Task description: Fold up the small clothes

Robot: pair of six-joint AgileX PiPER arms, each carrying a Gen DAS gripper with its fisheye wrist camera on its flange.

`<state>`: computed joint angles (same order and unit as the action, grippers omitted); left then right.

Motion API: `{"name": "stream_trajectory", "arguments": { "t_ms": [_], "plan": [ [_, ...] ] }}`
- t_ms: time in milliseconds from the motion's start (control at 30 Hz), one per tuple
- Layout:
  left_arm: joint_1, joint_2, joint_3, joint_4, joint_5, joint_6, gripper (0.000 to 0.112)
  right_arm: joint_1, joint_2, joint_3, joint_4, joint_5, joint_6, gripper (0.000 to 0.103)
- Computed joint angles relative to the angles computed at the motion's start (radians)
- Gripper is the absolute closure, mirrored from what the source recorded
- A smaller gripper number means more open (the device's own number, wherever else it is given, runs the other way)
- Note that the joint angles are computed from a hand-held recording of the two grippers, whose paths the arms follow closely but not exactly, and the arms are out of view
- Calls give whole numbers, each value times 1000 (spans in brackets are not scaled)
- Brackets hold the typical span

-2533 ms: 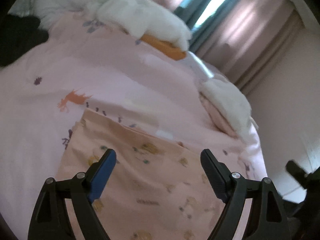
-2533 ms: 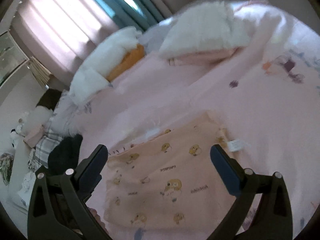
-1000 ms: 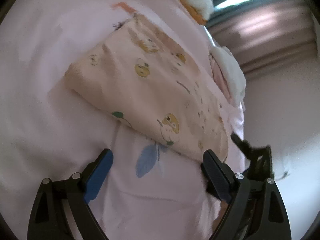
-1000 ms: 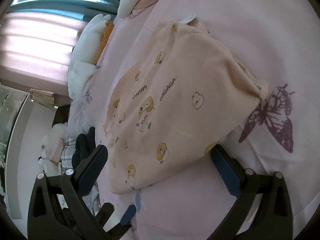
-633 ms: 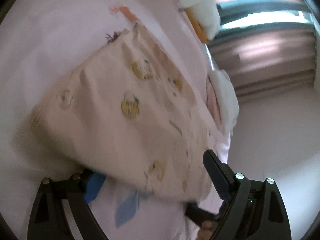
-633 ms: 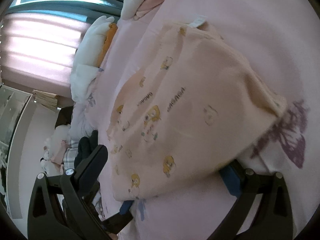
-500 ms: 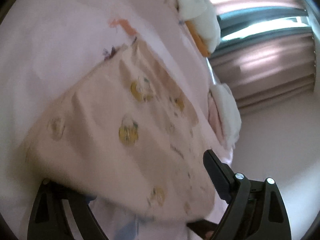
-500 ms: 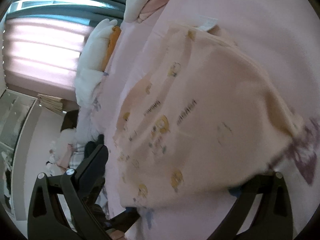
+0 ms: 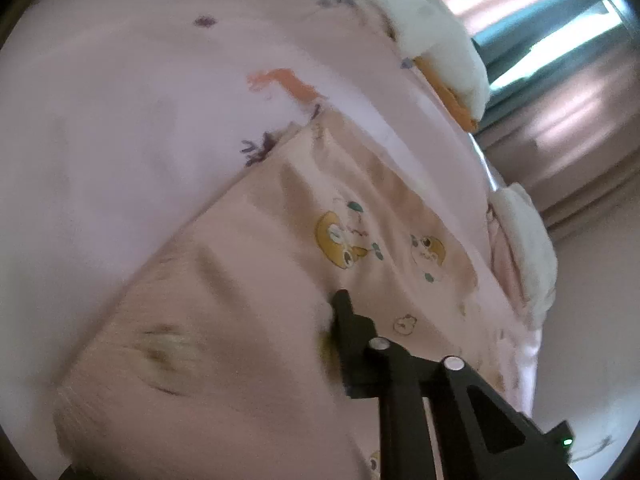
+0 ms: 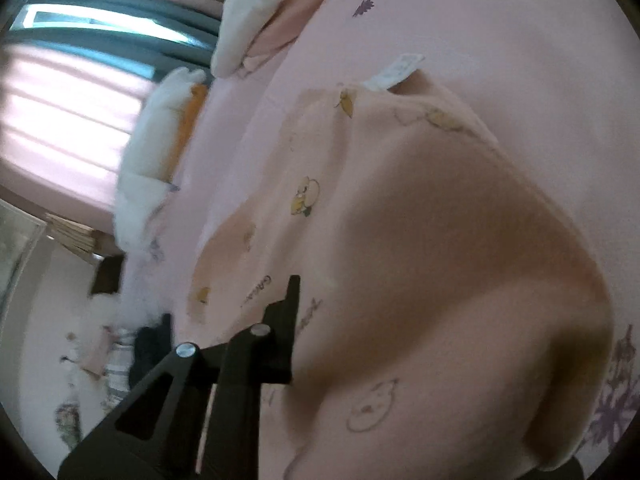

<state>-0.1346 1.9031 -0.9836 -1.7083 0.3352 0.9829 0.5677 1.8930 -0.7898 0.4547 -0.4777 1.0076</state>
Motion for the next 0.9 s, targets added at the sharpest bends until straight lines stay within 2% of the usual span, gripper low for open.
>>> {"name": "stream_trajectory", "arguments": {
  "t_ms": [33,100,200,267,400,533,600,667,733,833,867,900],
  "plan": [
    [33,7,4,0,65,-20,104,6,-7,-10,49,25,-54,91],
    [73,8,19,-3,140,-39,105,8,-19,-3,35,35,-41,91],
    [80,-27,36,49,151,-82,106,-10,-40,53,-133,-33,155,92],
    [50,-70,51,71,105,-103,106,3,-64,72,-112,-32,137,92],
    [41,-170,100,193,86,-175,107,63,-123,91,10,-20,3,92],
    [123,-250,200,232,189,-184,107,161,-201,164,158,-30,-114,92],
    [137,-327,280,229,178,-141,107,221,-220,192,236,-35,-169,92],
    [126,-417,355,258,128,-121,107,300,-237,227,305,-46,-188,92],
    [143,-479,431,223,129,-44,107,373,-244,243,409,-66,-254,92],
    [211,-447,482,178,185,5,106,459,-246,237,641,-70,-451,91],
    [230,-417,485,155,199,28,104,477,-246,241,678,-84,-472,91],
    [276,-388,497,116,253,91,102,490,-246,247,700,-95,-483,92]
  ]
}}
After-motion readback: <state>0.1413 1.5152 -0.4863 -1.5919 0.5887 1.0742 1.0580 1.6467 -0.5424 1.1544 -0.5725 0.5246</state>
